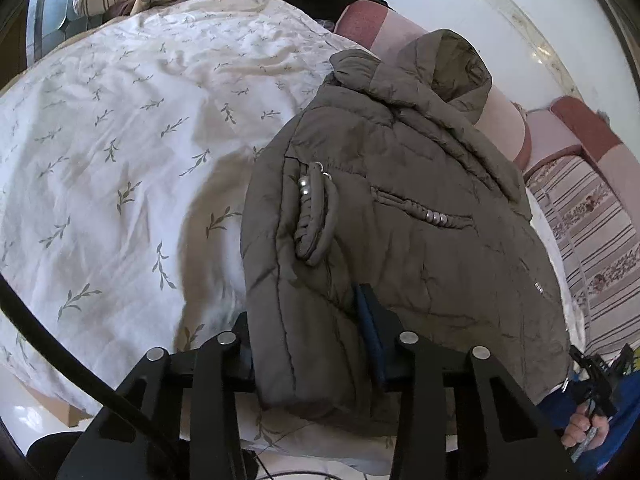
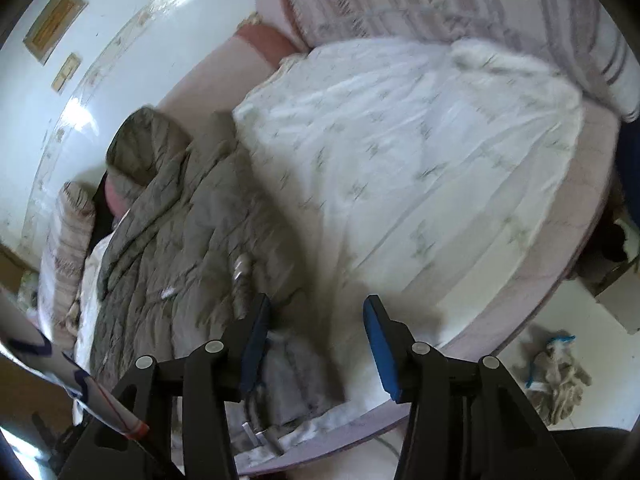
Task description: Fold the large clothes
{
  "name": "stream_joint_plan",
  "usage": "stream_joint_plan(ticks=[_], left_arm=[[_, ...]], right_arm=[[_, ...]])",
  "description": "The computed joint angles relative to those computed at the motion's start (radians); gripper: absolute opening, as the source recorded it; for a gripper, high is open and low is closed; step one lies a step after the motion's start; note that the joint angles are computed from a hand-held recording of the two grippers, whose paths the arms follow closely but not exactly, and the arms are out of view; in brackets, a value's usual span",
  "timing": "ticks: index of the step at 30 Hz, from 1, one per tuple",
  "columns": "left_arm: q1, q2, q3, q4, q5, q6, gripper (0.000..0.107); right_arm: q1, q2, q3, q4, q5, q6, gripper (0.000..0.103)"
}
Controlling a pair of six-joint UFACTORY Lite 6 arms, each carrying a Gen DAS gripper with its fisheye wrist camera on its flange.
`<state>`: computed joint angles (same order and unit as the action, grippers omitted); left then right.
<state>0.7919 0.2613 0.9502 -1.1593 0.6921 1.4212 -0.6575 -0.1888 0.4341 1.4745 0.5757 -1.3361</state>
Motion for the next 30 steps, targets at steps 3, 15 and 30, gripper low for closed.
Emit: stream_joint_plan(ticks=[3, 15, 30], left_arm=[[-0.003, -0.034, -0.035, -0.01, -0.011, 0.03, 0.033], [-0.003, -0.235, -0.253, -0.028, -0.018, 0.192, 0.029], [0.031, -0.344, -0.183, -0.05, -0.058, 0.137, 0.046]], right_arm=[[0.022, -0.011, -0.011, 0.008, -0.013, -0.003, 0.047], [0.165, -0.153, -0.046, -0.04, -0.238, 0.047, 0.009], [0.262, -0.454, -0.161, 0.134, -0.355, -0.12, 0.007]])
